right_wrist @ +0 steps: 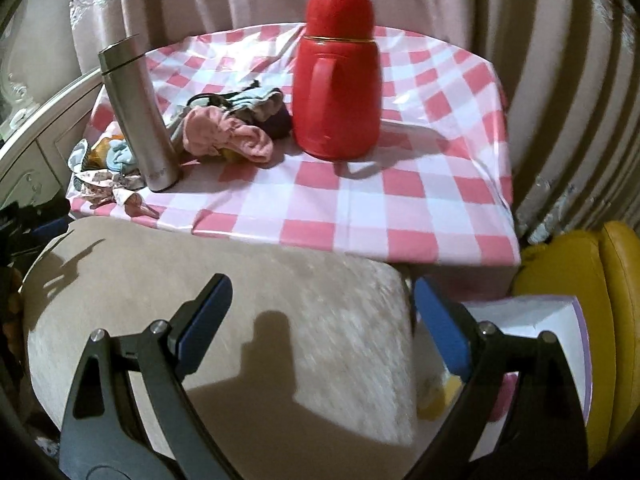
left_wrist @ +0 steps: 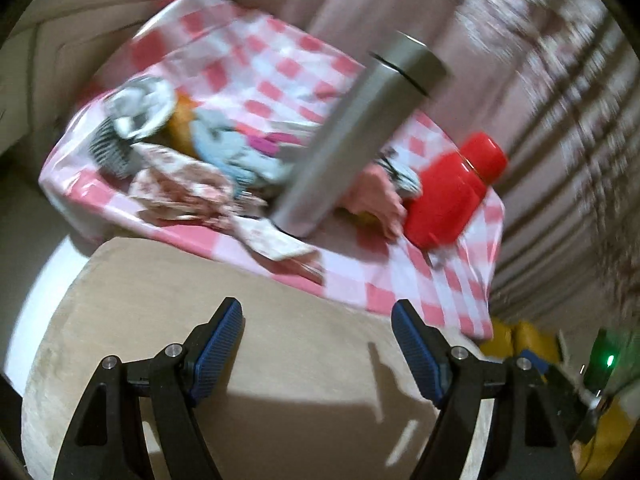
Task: Organize soft objects
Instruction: 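Grasp the red-floral white cloth with the left tool while the right tool grasps the pink towel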
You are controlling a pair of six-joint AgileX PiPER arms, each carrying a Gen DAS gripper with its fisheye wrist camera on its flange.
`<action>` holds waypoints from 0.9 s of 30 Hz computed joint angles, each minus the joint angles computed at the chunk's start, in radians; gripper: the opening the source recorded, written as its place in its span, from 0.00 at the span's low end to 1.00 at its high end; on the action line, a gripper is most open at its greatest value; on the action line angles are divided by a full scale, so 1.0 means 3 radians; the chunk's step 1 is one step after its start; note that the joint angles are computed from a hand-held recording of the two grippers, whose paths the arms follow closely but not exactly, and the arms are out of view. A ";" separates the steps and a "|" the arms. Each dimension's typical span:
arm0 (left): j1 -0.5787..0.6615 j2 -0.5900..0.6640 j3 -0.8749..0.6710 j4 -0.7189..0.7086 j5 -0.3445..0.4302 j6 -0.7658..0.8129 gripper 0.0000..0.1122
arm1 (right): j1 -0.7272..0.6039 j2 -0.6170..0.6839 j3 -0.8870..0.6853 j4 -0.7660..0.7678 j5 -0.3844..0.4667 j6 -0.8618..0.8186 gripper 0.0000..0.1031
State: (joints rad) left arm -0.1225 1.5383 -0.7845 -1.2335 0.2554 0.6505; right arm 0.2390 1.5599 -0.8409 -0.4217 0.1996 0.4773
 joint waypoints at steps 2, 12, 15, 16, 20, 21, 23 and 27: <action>0.0164 0.0109 -0.0099 0.0139 0.0072 -0.0205 0.67 | 0.0023 0.0113 -0.0162 0.0164 0.0033 -0.0209 0.91; 0.0363 0.0844 -0.0913 0.1429 0.0243 -0.1387 0.54 | 0.0196 0.0773 -0.1109 0.0663 0.0294 -0.0917 0.91; 0.0406 0.1150 -0.1305 0.1946 0.0497 -0.1870 0.52 | 0.0233 0.1003 -0.1462 0.0798 0.0415 -0.1142 0.91; 0.0397 0.1239 -0.1432 0.2160 0.0550 -0.2069 0.52 | 0.0249 0.1065 -0.1550 0.0782 0.0443 -0.1153 0.91; 0.0362 0.1531 -0.1873 0.2789 0.0779 -0.2607 0.52 | 0.0283 0.1418 -0.2062 0.1046 0.0630 -0.1534 0.91; 0.0354 0.1602 -0.1974 0.2901 0.0845 -0.2690 0.51 | 0.0287 0.1501 -0.2186 0.1123 0.0669 -0.1626 0.91; 0.0333 0.1732 -0.2150 0.3096 0.0968 -0.2837 0.44 | 0.0297 0.1656 -0.2418 0.1266 0.0743 -0.1796 0.91; 0.0285 0.1823 -0.2297 0.3286 0.1037 -0.2899 0.29 | 0.0295 0.2036 -0.3017 0.1641 0.1022 -0.2131 0.91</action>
